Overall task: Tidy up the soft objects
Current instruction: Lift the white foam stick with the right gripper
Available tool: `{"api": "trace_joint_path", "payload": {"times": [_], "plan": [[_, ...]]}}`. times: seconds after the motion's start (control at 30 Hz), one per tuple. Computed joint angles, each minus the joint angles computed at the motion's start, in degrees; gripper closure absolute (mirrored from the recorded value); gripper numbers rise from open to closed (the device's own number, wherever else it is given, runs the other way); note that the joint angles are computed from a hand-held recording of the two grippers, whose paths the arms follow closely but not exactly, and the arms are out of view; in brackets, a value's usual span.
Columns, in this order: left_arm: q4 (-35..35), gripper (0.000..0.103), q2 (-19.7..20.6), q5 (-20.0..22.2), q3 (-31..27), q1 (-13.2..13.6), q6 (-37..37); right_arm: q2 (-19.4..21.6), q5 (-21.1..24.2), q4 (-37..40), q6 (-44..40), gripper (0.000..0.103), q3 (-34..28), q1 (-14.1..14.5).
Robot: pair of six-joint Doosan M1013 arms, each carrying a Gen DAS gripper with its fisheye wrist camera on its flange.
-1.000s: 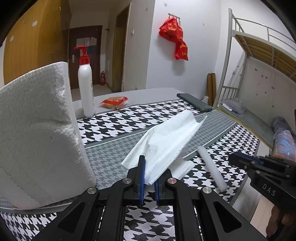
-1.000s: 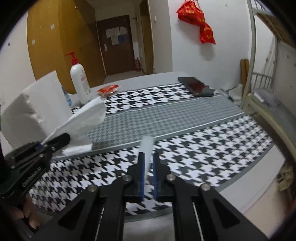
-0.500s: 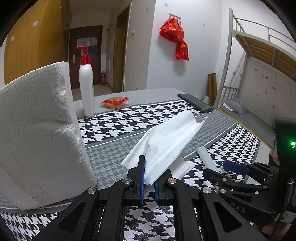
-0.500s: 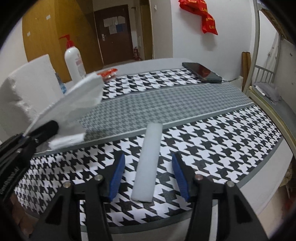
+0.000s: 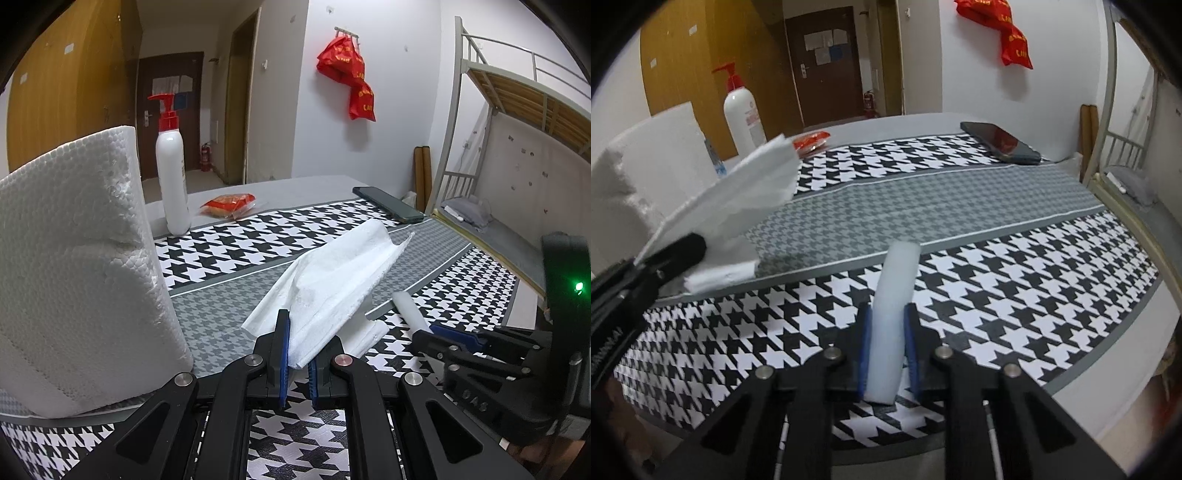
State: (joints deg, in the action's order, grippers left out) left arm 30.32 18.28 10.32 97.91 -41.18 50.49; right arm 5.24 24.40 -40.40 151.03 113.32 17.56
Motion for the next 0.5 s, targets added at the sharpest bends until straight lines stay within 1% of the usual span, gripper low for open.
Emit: {"api": "trace_joint_path", "payload": {"times": [0.33, 0.5], "plan": [[-0.88, 0.094, -0.1, -0.38, 0.08, 0.07, 0.86, -2.36, -3.23, -4.4, 3.35, 0.083, 1.34, 0.08], [1.27, 0.094, -0.34, -0.1, 0.1, -0.08, -1.29, -3.71, -4.53, -7.57, 6.08, 0.083, 2.06, -0.05]]}}
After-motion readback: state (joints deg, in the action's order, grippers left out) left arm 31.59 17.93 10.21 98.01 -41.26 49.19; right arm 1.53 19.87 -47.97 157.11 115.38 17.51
